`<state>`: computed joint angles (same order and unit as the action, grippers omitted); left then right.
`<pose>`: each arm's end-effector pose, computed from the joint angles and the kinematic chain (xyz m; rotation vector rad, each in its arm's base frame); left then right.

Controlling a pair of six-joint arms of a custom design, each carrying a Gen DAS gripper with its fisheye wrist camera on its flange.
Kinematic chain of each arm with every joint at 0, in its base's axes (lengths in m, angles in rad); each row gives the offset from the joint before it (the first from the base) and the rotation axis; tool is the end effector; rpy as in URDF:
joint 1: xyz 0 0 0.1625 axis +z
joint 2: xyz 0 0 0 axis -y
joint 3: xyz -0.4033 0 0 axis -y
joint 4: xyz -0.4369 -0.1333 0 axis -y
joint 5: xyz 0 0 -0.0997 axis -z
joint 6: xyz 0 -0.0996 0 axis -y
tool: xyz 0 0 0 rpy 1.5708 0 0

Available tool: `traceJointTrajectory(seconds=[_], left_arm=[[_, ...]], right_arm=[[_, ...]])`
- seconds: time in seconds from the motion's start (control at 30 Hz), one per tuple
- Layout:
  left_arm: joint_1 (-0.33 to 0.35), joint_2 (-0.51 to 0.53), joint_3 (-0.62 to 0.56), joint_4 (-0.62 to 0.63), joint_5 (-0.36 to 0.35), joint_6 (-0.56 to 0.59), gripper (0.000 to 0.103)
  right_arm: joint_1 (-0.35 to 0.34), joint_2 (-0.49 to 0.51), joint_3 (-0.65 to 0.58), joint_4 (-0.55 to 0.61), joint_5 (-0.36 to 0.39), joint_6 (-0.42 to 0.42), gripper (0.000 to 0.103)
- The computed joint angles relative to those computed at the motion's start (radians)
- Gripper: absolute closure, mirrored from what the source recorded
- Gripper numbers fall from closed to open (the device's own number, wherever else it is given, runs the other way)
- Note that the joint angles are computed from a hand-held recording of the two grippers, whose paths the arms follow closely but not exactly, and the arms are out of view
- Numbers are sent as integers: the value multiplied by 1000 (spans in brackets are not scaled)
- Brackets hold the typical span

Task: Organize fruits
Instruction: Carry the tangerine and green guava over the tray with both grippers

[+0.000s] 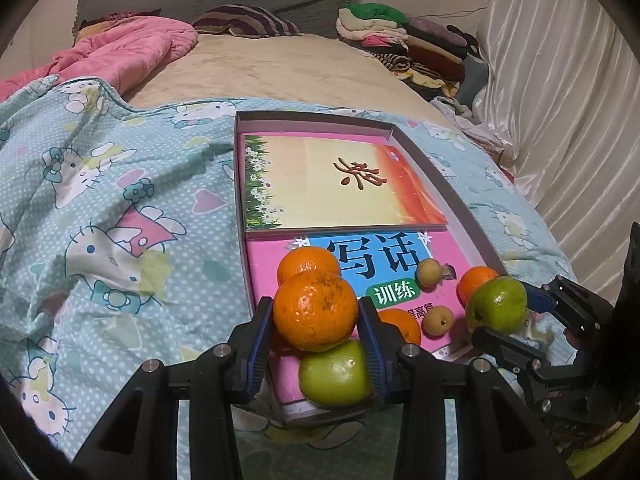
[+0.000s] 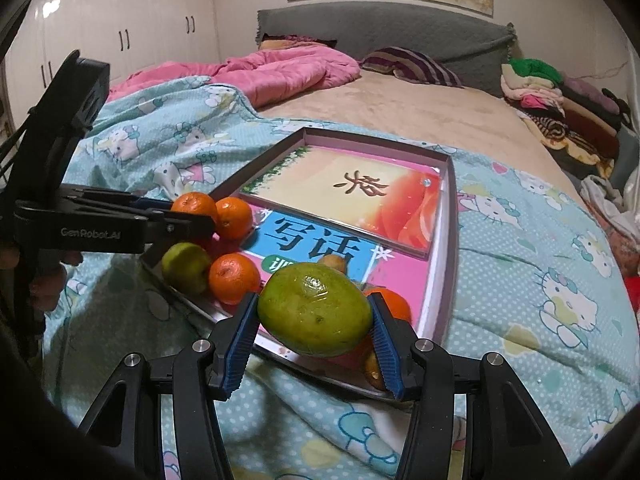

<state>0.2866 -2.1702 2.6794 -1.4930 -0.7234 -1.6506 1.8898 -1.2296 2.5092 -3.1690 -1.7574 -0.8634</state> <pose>-0.1335 -0.2561 0.1724 -0.1114 2.3316 -0.9654 0.2300 -0.3303 0.0623 1.5554 -2.3939 0.3699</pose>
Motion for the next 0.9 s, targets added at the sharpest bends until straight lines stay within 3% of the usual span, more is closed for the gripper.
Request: traceJointTrajectory(seconds=[0.9], left_arm=[[8, -1, 1, 3, 5, 7, 61]], right_arm=[[-1, 11, 18, -59, -13, -9, 46]])
